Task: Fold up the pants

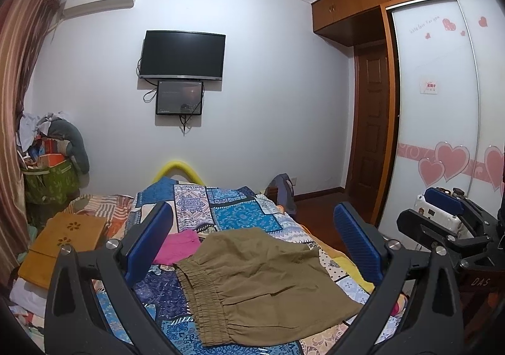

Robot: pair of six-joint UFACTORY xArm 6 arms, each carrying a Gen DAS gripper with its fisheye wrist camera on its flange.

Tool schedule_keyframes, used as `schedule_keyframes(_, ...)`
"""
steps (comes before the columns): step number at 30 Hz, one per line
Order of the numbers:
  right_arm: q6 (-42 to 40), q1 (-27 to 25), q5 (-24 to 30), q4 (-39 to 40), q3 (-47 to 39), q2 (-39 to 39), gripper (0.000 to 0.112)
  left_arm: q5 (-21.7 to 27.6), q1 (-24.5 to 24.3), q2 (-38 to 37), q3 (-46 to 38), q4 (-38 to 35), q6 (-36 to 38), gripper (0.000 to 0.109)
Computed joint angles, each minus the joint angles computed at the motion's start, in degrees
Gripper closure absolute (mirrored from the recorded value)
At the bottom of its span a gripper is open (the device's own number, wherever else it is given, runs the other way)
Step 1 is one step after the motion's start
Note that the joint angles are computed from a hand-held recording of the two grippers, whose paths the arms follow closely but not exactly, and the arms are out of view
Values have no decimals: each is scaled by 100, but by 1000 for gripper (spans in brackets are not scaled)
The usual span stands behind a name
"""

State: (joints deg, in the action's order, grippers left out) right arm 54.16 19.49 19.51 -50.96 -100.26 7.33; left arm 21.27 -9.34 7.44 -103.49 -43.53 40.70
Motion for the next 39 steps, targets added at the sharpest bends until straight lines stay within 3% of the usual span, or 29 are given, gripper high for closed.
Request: schedule_keyframes(39, -279, 15, 115, 342, -146, 115, 9, -96, -91, 47, -17, 109, 56, 6)
